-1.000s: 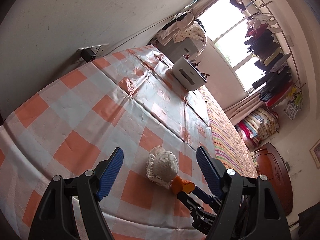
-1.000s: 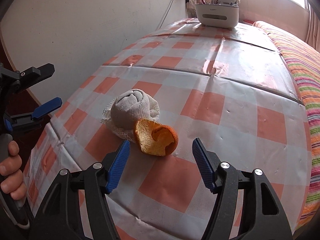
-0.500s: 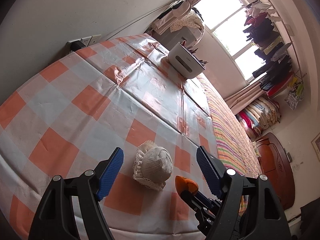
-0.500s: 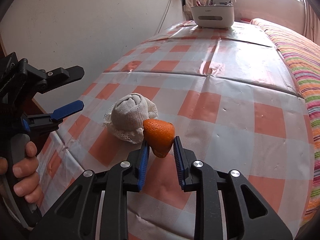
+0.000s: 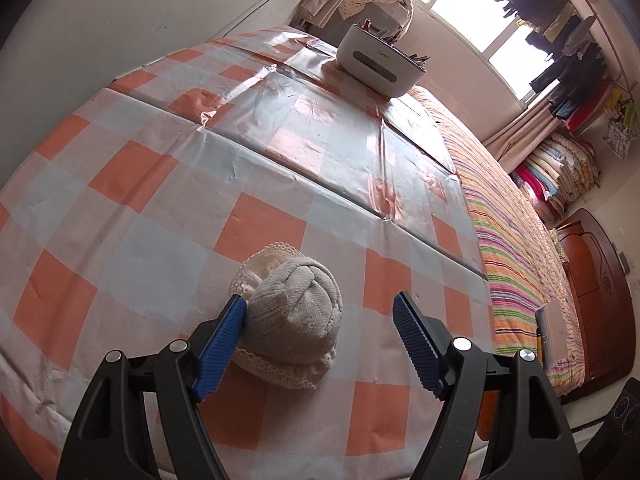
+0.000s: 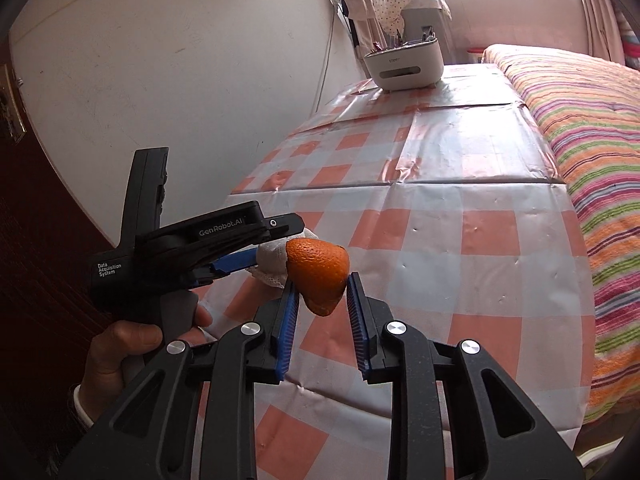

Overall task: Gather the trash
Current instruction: 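Grasp the orange peel with the right gripper while the left grasps the knit cap, then carry both items over the cream bin and open both grippers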

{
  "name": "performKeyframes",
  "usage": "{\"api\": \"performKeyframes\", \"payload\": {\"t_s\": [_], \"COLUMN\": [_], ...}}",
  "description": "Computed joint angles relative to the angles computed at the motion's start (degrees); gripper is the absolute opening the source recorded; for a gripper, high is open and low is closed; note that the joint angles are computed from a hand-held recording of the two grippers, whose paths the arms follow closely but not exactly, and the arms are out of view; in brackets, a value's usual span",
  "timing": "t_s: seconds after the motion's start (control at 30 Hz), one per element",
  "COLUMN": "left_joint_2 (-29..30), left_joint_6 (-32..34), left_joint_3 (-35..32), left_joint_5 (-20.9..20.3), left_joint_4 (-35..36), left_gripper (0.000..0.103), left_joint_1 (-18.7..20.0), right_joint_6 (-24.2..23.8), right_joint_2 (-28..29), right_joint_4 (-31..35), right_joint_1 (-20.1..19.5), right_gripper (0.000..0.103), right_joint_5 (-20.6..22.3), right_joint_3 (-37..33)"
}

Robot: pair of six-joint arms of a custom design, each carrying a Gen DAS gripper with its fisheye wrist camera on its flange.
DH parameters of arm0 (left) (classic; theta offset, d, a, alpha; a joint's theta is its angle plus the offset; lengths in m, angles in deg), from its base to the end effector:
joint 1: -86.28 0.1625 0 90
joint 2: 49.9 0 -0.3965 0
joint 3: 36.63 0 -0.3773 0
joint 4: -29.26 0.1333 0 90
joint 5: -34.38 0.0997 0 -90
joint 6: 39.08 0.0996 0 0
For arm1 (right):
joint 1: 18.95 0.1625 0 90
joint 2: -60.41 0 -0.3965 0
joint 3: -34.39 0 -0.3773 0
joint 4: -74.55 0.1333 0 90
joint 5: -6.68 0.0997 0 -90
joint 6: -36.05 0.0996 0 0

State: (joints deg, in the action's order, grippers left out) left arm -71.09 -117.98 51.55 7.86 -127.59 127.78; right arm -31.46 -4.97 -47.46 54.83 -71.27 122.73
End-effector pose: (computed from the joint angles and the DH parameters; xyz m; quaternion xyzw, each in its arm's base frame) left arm -0.3146 -0.5753 -0.0862 -0.2224 0.8209 -0.4711 0.2340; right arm -0.0270 -0.6445 0.2953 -0.4365 0.8901 -0.1283 0.0256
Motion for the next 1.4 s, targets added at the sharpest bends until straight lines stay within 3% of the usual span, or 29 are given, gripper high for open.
{"api": "performKeyframes", "payload": {"t_s": [0.1,0.2,0.43,0.87,1.4], "left_joint_2": [0.3,0.3,1.1,3.6,12.8], "left_joint_6": [-1.4,-3.1,-2.2,-1.5,12.0], "left_joint_3": [-1.5,-2.9,-3.6,-6.9,-17.7], "left_joint_5": [0.4,0.1,1.6,4.0,0.9], "left_joint_4": [4.5,10.2,12.3,18.3,13.1], "left_gripper": [0.072,0.046,0.043,0.043,0.043], "left_joint_1": [0.4,0.8,-0.2,-6.3,-11.6], "right_joint_6": [-0.6,-1.1,-1.6,-3.7,-0.7], "right_joint_2": [-0.9,-1.8,-3.2,-6.8,-10.8], "right_joint_4": [1.9,3.0,3.2,2.2,-4.0], "right_joint_1": [-0.5,-1.1,-2.4,-6.8,-15.9], "right_gripper": [0.024,0.024,0.024,0.024,0.024], "right_joint_5": [1.5,2.6,4.3,6.1,13.1], "right_joint_3": [-0.8,-1.2,-1.9,-0.9,-1.4]}}
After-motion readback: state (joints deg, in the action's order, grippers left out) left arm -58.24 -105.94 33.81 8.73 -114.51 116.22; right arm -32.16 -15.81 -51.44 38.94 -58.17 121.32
